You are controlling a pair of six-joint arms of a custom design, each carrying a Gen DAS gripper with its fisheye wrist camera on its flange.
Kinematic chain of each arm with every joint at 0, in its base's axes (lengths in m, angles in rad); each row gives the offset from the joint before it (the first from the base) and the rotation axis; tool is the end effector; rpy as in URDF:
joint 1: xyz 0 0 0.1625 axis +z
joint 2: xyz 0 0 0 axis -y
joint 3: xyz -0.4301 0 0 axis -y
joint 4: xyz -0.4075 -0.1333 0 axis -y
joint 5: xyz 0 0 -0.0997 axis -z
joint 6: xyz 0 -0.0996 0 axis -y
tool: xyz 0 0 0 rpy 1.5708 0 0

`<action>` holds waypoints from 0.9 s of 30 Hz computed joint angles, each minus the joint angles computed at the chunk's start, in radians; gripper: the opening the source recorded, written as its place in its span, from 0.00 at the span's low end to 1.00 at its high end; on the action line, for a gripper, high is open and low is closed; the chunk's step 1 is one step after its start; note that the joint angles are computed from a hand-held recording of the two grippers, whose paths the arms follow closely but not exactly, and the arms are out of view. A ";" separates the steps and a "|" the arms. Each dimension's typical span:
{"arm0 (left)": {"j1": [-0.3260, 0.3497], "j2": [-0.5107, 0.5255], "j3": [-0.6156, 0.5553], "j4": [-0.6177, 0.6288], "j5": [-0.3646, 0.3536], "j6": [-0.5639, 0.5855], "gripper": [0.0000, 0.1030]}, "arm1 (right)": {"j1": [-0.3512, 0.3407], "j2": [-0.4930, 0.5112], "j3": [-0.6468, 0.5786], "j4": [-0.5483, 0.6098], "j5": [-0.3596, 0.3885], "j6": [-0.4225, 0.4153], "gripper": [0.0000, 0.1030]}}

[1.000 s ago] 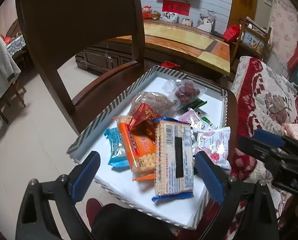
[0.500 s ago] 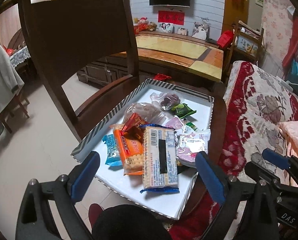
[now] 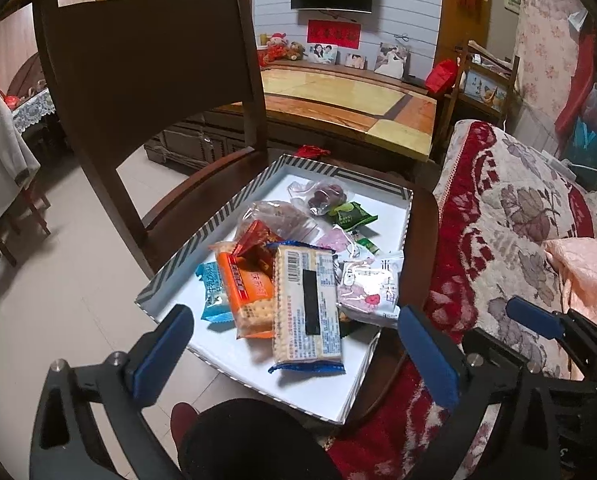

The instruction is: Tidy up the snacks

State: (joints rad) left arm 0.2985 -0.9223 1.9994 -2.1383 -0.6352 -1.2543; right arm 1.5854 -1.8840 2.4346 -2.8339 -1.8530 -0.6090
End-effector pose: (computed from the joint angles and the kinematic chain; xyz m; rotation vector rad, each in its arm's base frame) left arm -0.4257 -0.3543 0.0462 0.3151 2.2384 -0.9024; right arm 0.1107 -0.3512 0.3513 0.6557 -2.4748 0.8034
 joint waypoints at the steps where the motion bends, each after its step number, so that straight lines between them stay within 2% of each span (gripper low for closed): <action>1: -0.001 -0.001 0.003 -0.011 -0.001 0.007 1.00 | 0.001 0.002 0.001 -0.005 0.000 0.001 0.67; 11: 0.001 0.002 0.006 -0.033 -0.005 0.033 1.00 | 0.002 0.001 0.000 -0.001 0.004 -0.001 0.67; 27: 0.012 -0.006 0.001 0.025 -0.003 -0.001 1.00 | -0.002 0.005 -0.009 0.047 0.004 -0.029 0.67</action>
State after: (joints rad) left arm 0.3103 -0.9283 2.0005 -2.1130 -0.6381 -1.2557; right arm 1.5834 -1.8786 2.4253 -2.7865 -1.8489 -0.6379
